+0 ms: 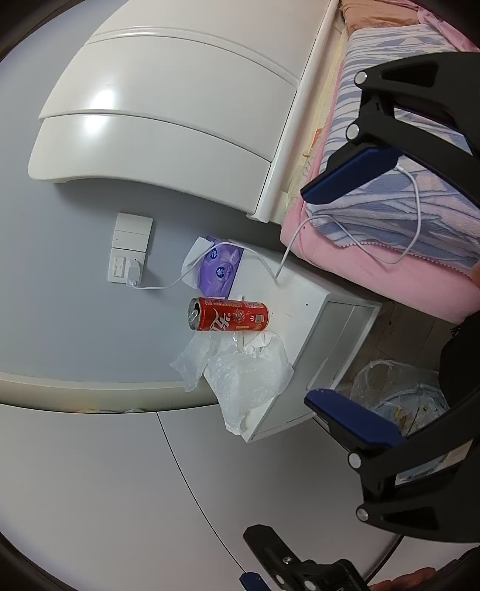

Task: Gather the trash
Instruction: 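Approach the nightstand with both tools, aiming the right tool at the red can, then close the right gripper around the red Coca-Cola can on the nightstand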

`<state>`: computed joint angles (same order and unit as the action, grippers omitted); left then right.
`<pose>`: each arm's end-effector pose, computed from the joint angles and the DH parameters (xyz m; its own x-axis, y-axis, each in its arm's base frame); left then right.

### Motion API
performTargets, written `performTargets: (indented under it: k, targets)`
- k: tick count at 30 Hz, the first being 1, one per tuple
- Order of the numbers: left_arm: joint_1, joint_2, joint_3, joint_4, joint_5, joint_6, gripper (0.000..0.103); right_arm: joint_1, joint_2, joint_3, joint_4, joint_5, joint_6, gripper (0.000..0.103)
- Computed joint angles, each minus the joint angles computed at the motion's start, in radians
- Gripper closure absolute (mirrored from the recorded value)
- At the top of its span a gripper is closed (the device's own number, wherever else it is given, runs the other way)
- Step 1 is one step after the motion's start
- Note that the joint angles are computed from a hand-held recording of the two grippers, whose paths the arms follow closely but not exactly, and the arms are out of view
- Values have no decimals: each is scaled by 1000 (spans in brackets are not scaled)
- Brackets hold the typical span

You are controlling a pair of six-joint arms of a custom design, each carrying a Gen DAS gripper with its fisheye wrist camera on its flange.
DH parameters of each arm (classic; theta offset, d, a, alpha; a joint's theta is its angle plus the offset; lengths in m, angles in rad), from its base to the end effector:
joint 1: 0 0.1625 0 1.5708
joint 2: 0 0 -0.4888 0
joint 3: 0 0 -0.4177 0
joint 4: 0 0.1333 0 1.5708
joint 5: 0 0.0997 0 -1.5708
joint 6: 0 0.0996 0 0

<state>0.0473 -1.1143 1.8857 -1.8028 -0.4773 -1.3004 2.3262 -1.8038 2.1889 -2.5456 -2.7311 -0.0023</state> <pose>-0.5658 -0.2488 0.2196 -0.7100 0.0892 -0.6985 0.6471 0.4738 -0.5972 0.2905 -0.2473 0.5036 -0.6388 0.0962 0.7633 -0.5713 0.6053 -0.5544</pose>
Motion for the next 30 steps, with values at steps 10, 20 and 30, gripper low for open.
performTargets:
  k: [10,20,30]
  targets:
    - [60,32,12,-153,-17,149,6,-83,24,-6,-87,80,-99,6]
    - [145,105,-11,-378,-11,367,6,-202,92,-23,-263,133,-242,6]
    - [268,205,-68,-630,-53,632,6,-333,165,-66,-340,230,-355,6]
